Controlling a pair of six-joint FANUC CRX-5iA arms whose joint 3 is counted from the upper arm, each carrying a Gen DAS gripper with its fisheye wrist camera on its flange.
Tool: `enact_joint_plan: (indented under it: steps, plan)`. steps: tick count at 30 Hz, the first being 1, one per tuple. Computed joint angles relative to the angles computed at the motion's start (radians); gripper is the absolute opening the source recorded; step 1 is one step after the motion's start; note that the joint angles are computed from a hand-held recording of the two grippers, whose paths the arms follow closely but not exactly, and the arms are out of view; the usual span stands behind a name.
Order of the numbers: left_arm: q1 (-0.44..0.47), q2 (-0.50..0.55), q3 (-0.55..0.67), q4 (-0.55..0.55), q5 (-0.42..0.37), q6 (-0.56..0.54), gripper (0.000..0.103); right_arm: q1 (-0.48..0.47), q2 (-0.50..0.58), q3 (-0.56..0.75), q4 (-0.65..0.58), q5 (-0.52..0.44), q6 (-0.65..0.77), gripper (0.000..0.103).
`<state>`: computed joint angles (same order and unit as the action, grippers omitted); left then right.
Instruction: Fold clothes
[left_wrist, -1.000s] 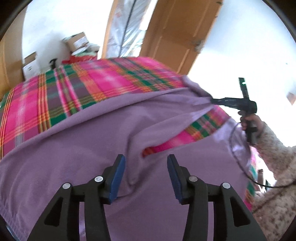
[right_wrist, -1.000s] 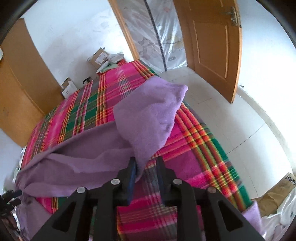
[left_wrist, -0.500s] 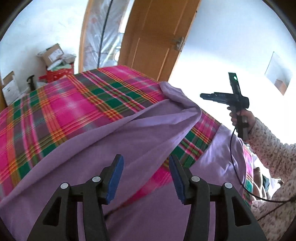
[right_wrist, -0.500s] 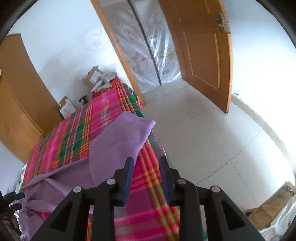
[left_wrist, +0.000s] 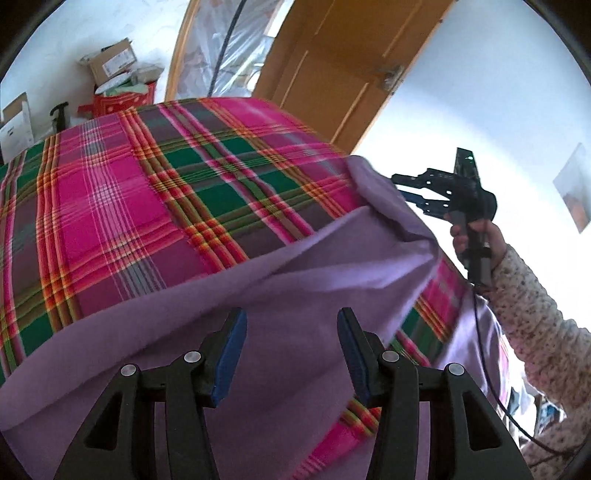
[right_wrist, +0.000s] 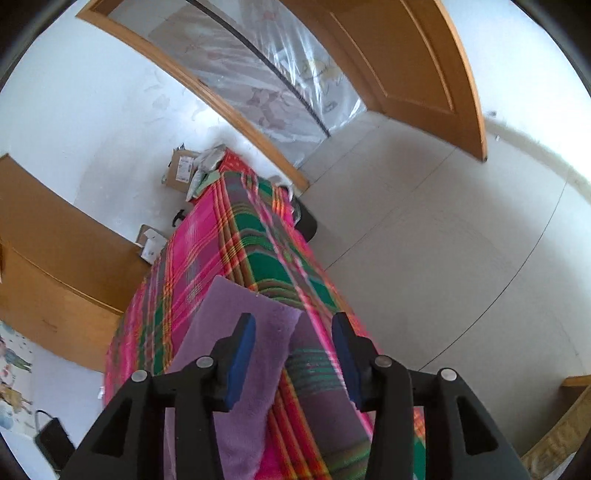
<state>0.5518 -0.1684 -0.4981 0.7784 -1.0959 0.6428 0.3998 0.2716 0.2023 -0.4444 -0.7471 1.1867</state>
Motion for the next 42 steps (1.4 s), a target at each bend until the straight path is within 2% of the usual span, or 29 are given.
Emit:
enact_joint_plan:
  steps: [1, 3, 5, 11, 15, 19, 22, 27, 31, 34, 38, 39, 42]
  plan:
    - [-0.007, 0.009, 0.006, -0.008, 0.009, 0.018, 0.053, -0.012, 0.007, 0.011, -0.038, -0.011, 0.025, 0.040]
    - [-0.012, 0.020, 0.012, -0.016, 0.018, 0.049, 0.053, -0.021, 0.005, 0.008, -0.071, -0.014, 0.064, 0.019]
    - [-0.016, 0.025, 0.016, -0.023, 0.026, 0.072, 0.053, -0.009, -0.013, -0.017, -0.050, 0.018, 0.073, 0.007]
    - [-0.018, 0.026, 0.019, -0.035, 0.043, 0.100, 0.053, 0.017, -0.106, -0.129, 0.032, 0.135, 0.016, 0.006]
    - [-0.017, 0.027, 0.017, -0.028, 0.050, 0.121, 0.053, 0.043, -0.212, -0.264, 0.187, 0.229, -0.143, 0.006]
    - [-0.024, 0.026, 0.024, -0.043, 0.059, 0.137, 0.053, 0.073, -0.311, -0.412, 0.408, 0.290, -0.359, 0.006]
    - [-0.022, 0.028, 0.023, -0.036, 0.062, 0.143, 0.053, 0.092, -0.341, -0.472, 0.536, 0.279, -0.472, 0.006]
    - [-0.013, 0.038, 0.016, -0.004, 0.053, 0.142, 0.053, 0.092, -0.356, -0.502, 0.542, 0.199, -0.528, 0.006]
    - [-0.021, 0.048, 0.031, -0.015, 0.069, 0.162, 0.053, 0.069, -0.322, -0.471, 0.462, 0.142, -0.475, 0.006]
    - [-0.034, 0.067, 0.057, -0.035, 0.083, 0.186, 0.053, 0.080, -0.309, -0.479, 0.528, 0.164, -0.498, 0.006]
    - [-0.052, 0.084, 0.091, -0.073, 0.098, 0.201, 0.053, 0.079, -0.250, -0.408, 0.517, 0.089, -0.471, 0.007]
    - [-0.053, 0.083, 0.092, -0.074, 0.108, 0.201, 0.053, 0.086, -0.233, -0.389, 0.540, 0.052, -0.487, 0.011]
    - [-0.034, 0.074, 0.062, -0.012, 0.099, 0.186, 0.053, 0.110, -0.230, -0.401, 0.632, 0.015, -0.566, 0.015]
